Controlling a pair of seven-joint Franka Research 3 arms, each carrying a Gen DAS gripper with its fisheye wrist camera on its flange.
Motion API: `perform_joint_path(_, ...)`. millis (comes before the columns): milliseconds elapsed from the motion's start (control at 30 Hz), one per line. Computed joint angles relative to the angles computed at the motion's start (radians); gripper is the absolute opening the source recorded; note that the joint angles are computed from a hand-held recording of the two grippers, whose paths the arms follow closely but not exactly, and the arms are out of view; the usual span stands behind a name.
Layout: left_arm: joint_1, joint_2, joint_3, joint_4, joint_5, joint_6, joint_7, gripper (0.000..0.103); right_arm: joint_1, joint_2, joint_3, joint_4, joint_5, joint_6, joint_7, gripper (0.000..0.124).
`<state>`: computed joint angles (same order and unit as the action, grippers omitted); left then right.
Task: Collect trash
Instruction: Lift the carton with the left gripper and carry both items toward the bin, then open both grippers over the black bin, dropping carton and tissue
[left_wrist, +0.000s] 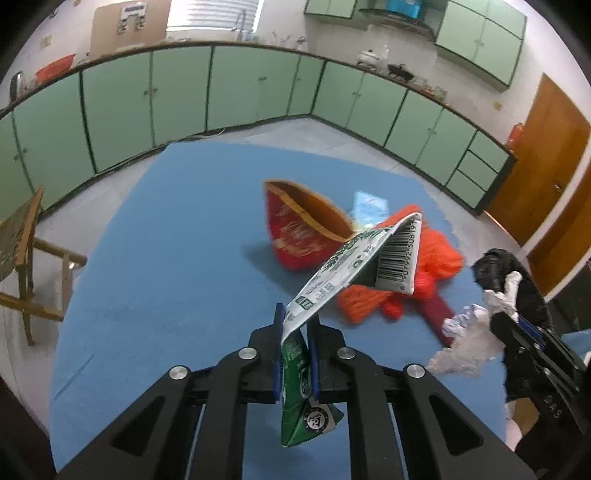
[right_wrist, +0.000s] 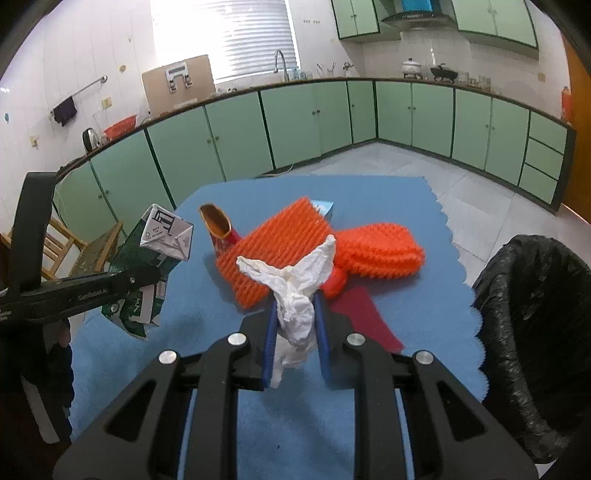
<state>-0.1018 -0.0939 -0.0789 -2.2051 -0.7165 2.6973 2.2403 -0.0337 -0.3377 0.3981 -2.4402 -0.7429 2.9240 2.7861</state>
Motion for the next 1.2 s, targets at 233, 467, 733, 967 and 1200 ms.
perform_joint_path(233, -0.046, -0.037, -0.01, 0.01, -0.05, -0.013, 0.043, 0.011, -0.019, -0.11, -0.008, -0.052, 0.038, -0.008, -0.023, 0.018)
perform_joint_path(467, -0.109, -0.04, -0.031, 0.033, -0.098, -0.024, 0.087, 0.011, -0.07, -0.28, -0.026, -0.161, 0.142, -0.014, -0.088, 0.018)
perform_joint_path(733, -0.185, -0.016, -0.084, 0.074, -0.134, -0.047, 0.123, 0.011, -0.131, -0.485, -0.075, -0.285, 0.232, -0.084, -0.203, 0.018)
perform_joint_path(967, -0.248, 0.055, -0.155, 0.153, -0.157, -0.047, 0.15, 0.011, -0.206, -0.638, -0.12, -0.397, 0.295, -0.132, -0.305, 0.018)
perform_joint_path(1200, -0.289, 0.176, -0.245, 0.252, -0.101, 0.007, 0.118, 0.011, -0.286, -0.723, -0.158, -0.496, 0.361, -0.14, -0.399, 0.018)
